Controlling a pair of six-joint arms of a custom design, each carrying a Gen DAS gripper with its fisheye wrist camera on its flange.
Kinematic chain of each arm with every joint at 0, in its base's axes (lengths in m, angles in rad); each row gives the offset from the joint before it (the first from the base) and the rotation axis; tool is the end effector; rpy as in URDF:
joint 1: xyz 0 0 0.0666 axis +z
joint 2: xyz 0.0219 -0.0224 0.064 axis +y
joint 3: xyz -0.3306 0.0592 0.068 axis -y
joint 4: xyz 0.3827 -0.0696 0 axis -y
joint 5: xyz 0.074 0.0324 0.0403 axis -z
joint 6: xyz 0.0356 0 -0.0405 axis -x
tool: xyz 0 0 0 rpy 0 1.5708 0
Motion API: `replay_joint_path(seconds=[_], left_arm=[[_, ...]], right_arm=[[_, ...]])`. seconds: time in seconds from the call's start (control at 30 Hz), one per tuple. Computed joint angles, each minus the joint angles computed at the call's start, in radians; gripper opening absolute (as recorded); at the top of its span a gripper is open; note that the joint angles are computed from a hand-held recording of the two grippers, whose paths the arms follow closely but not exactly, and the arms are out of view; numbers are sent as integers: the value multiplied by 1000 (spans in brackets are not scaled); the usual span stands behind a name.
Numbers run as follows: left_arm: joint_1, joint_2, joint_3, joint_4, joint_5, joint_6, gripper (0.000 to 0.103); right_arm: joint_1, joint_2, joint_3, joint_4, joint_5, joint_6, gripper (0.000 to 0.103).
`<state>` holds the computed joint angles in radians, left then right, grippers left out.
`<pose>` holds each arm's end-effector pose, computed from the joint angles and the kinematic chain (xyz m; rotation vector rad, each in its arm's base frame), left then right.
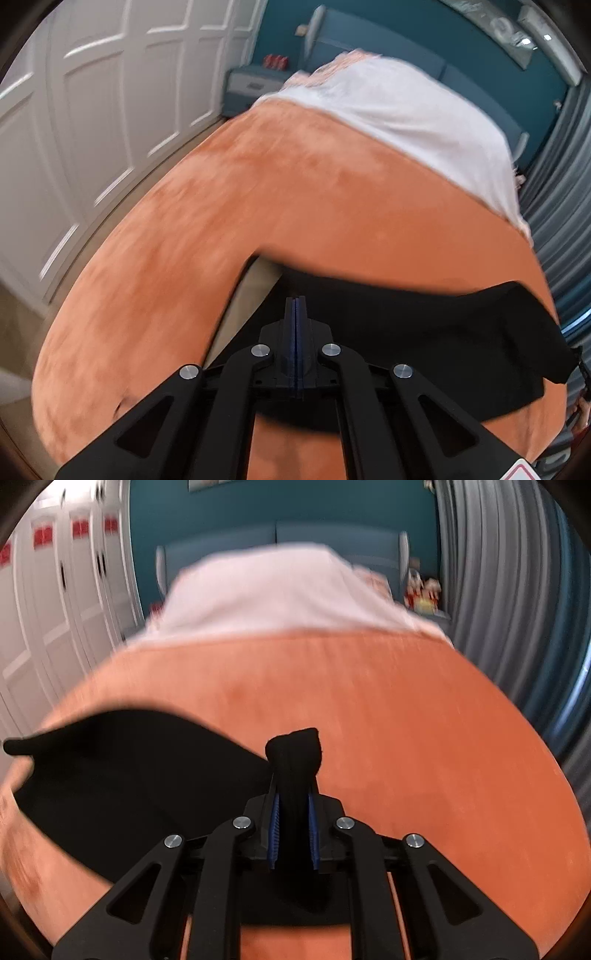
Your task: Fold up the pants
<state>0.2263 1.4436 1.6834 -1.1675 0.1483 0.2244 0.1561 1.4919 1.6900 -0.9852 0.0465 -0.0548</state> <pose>0.4734 0.1032 0.4705 -0.4968 2.4434 -0.1844 0.5101 0.0782 0.4631 -0.0967 2.3553 0.0480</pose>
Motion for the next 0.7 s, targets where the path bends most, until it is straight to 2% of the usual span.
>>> replay_joint_path(seconds=[0.1, 0.17, 0.23, 0.3, 0.37, 0.4, 0.47, 0.53, 0.6, 0.63, 0.7], left_arm=[[34, -48, -124, -56, -44, -2, 0], [23, -70, -188, -75, -116, -19, 0], [3, -82, -209, -78, -88, -33, 0], [-22, -87, -212, -46, -18, 0, 14], [-41, -68, -193, 4, 38, 89, 79], [-51, -54, -185, 45, 40, 144, 86], [-67, -13, -155, 79, 47, 220, 85], [-64, 80, -79, 48, 102, 278, 85], [-55, 180, 0, -37, 122, 358, 84], [-43, 217, 16, -54, 165, 413, 80], [-36, 240, 29, -58, 143, 475, 50]], right_arm=[[-2, -18, -115, -30, 31, 3, 12], [7, -19, -174, -45, 56, -10, 13], [22, -14, -197, -33, 77, -28, 13], [36, -5, -190, -19, 100, -51, 13], [40, 5, -176, -18, 105, -74, 13], [48, 18, -165, -19, 120, -79, 13], [49, 28, -145, -30, 132, -85, 13], [49, 14, -157, -29, 140, -92, 13], [52, 11, -152, -37, 148, -98, 13], [55, 13, -151, -41, 152, -100, 13], [64, 12, -151, -45, 164, -109, 13]])
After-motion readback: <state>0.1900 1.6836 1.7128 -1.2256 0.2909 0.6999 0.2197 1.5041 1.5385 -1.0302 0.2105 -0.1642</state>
